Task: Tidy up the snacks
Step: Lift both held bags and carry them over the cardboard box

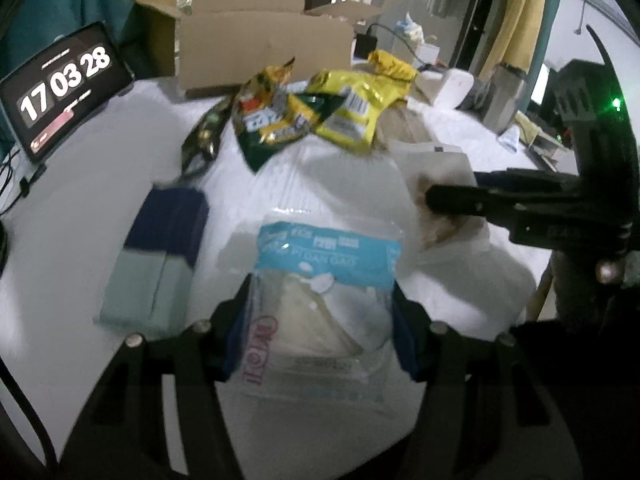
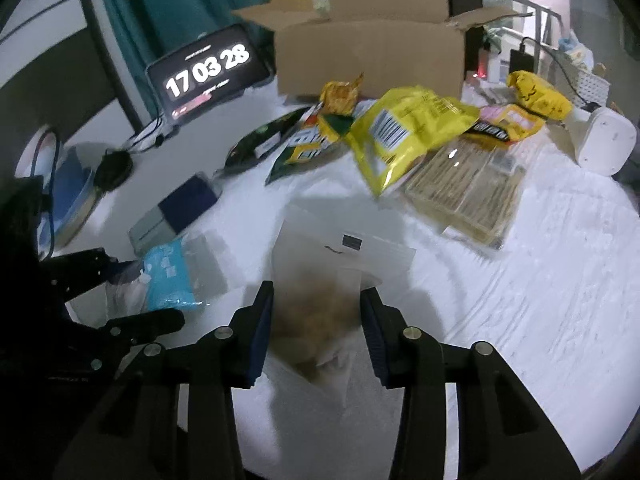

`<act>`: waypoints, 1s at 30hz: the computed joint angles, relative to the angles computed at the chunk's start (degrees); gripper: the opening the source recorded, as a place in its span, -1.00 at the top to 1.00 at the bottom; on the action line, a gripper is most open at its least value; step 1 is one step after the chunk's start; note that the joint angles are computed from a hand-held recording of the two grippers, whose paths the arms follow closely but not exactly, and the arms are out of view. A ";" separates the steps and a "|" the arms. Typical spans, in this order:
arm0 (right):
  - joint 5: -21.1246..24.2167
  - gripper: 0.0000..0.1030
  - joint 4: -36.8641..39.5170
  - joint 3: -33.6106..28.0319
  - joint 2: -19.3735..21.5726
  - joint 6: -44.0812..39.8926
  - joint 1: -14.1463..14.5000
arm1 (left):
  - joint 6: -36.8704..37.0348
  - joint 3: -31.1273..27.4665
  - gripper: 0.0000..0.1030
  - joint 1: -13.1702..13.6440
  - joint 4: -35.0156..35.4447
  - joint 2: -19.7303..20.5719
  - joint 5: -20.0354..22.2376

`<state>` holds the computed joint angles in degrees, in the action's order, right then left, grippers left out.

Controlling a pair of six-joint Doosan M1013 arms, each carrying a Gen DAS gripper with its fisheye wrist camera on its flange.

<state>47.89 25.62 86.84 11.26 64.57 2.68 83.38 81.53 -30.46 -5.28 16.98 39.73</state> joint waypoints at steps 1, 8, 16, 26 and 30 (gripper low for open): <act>-0.16 0.15 0.08 -0.27 0.09 0.06 -0.16 | 0.20 -0.57 -0.18 0.10 -0.28 0.25 -0.26; -1.52 0.15 1.07 -3.80 1.48 0.22 -1.68 | 0.94 -5.24 -0.18 1.01 -1.12 2.12 -2.41; -1.92 0.15 1.34 -9.15 4.25 0.42 -2.85 | 0.47 -11.23 -0.18 1.91 0.32 4.95 -3.32; -2.84 0.15 2.17 -16.92 8.71 -1.55 -3.73 | -3.27 -20.95 -0.18 3.24 6.10 9.89 -2.74; -2.94 0.15 2.96 -20.61 10.86 -3.14 -3.86 | -3.59 -25.73 -0.19 4.16 5.25 12.42 -2.01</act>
